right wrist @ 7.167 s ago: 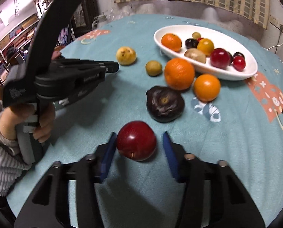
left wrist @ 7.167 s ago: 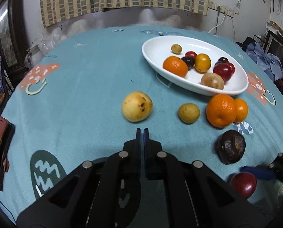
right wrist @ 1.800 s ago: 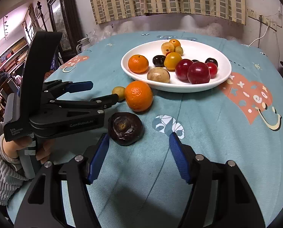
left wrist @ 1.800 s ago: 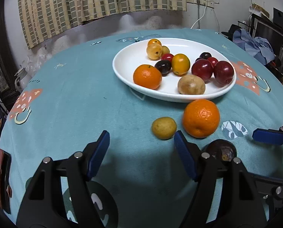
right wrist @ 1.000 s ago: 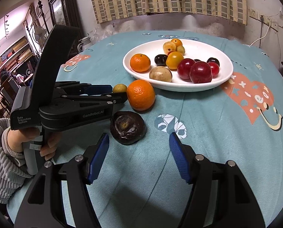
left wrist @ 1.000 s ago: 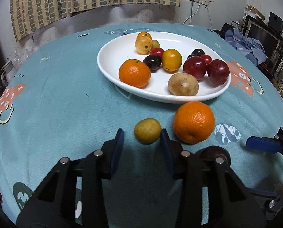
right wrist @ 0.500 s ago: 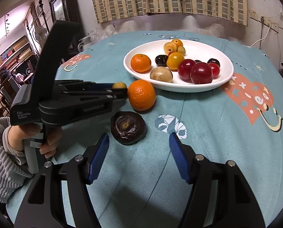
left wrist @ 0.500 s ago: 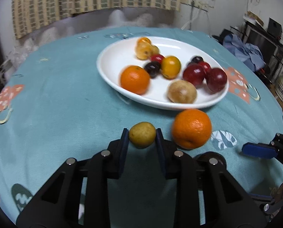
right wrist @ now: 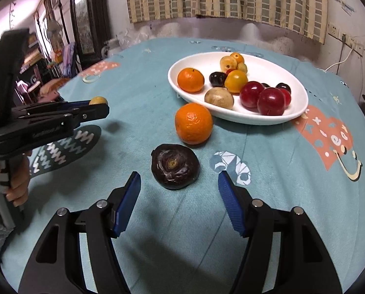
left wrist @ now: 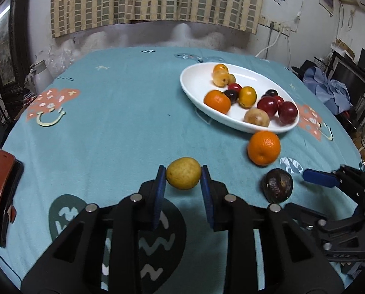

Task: Organize fruits
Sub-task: 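Grasp the small yellow potato with the left tool while the right tool grasps the dark purple fruit, then carry both fruits over the white plate, release them and withdraw both tools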

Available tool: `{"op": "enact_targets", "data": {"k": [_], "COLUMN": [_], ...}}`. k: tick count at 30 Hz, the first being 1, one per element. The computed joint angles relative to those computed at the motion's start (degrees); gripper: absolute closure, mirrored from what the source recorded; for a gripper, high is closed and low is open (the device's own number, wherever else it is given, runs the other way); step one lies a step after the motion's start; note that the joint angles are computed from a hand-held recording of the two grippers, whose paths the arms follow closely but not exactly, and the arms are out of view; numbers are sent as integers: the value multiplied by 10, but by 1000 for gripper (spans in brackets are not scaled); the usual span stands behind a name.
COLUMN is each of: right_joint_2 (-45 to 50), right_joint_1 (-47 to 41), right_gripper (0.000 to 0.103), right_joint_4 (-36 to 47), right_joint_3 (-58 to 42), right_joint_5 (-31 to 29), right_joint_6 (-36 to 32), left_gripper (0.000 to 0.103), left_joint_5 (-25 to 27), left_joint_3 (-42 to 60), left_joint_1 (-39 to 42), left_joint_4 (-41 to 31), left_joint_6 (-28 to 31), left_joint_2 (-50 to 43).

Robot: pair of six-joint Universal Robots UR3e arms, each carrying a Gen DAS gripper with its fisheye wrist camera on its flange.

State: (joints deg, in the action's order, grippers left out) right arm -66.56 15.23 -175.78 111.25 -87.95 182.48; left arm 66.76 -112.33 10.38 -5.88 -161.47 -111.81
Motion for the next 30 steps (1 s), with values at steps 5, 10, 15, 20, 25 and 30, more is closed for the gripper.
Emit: {"op": "enact_targets", "data": {"k": [5,10,15,20,25,30], "right_joint_2": [46,63,34,-27,-65,-96], "right_joint_1": [11,3,-9,-6,-31,-48], "right_gripper": [37,51,57,57,57,57], "right_joint_4": [30,33,1,-35,-56,-72], "right_joint_3": [-65,-74,-26,51,112,133], "right_joint_5": [-14,-3,18,14,34,48], "right_joint_6": [4,8,2,-3,-2,1], "left_gripper": [74,74,74,74,74,74], "left_joint_5": [5,12,29,33,44,58], "left_joint_3": [9,12,20,3,-26,-45], "left_joint_1": [-6,-11,-25,-38,-60,-73], "left_joint_4": [-5,-6,-11,-1,31,75], "left_joint_6": [6,7,17,29,41,29], "left_joint_2": [-12,-20,-34,-29,-15,2]}}
